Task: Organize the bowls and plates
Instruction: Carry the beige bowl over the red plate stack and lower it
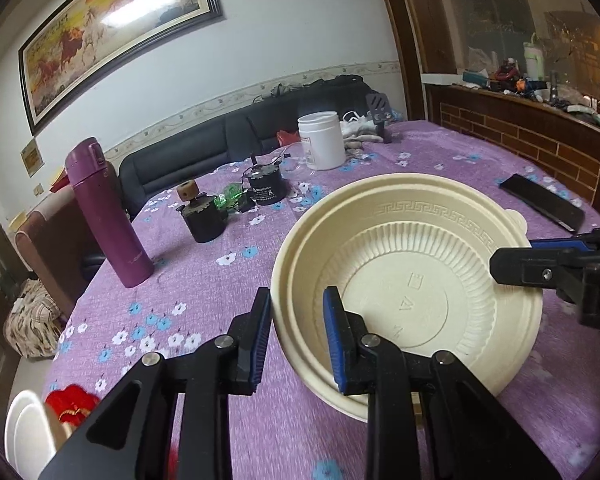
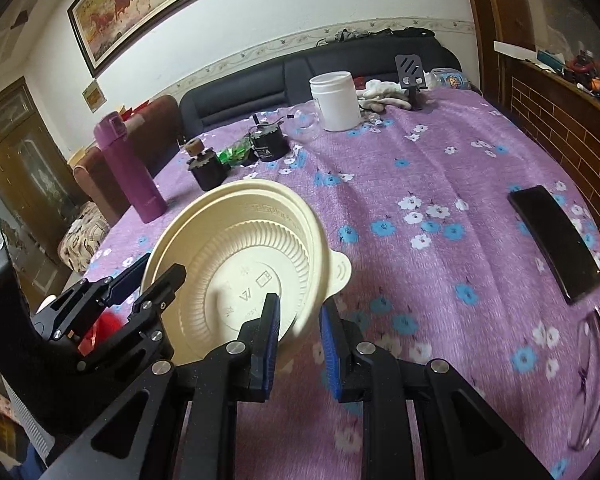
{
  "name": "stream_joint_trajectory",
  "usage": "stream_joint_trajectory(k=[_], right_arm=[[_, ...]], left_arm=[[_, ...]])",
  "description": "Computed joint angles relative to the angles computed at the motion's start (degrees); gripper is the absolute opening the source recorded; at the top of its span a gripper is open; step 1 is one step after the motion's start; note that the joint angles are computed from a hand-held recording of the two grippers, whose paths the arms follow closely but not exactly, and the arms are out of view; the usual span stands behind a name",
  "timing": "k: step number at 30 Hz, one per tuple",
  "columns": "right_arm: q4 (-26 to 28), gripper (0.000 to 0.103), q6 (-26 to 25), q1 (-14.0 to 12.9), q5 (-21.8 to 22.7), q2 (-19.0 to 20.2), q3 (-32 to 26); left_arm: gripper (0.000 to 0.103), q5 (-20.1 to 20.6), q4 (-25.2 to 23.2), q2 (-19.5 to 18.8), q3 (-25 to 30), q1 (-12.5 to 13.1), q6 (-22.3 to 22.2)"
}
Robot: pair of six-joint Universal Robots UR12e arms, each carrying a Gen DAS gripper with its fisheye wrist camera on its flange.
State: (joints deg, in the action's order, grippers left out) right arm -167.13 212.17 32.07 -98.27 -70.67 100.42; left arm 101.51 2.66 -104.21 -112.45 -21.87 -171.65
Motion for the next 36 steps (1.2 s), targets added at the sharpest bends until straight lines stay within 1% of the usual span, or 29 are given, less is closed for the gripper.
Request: stream_joint_trajectory(k=[4,10,14,18,23,26,31,36], right_arm=[[-1.13,0.022,-0.56,1.05,-0.09,-1.15,0.73],[-2.91,0.022,-2.46,2.83,0.56,-1.96,0.31],[-3.72,0.022,-3.94,3.72,2.54,-1.98,-0.68],[-3.28,0.022,-4.71,4.43,4.81,-1.36,-2.32],[-1.51,0.022,-4.97,5.04,10.31,0.22,-5.4],[-0.35,0.022,-6.22,5.65,13.77,1.8,-8.05],[4.22,0.022,-9.01,7.17,17.97,5.49,-14.11],[8.05,0.022,-10.79,8.22,20.94,8.77,-19.04]], left_arm=[[0.027,0.63,1.12,2.58,-2.21,-0.01,-0.39],[0.028,0.52,2.27,6.64,-5.3,1.22,-1.87],[0.028,0.48,3.14,9.19,-7.29,2.42,-2.87],[0.028,0.51,3.72,11.99,-9.43,4.06,-3.72],[0.034,0.95,4.05,15.74,-12.12,6.12,-4.66],[0.034,2.74,5.01,18.09,-14.17,7.56,-5.25],[0.034,4.13,4.12,21.07,-16.35,10.9,-7.81],[0.034,2.74,1.87,23.45,-18.04,14.72,-10.37]])
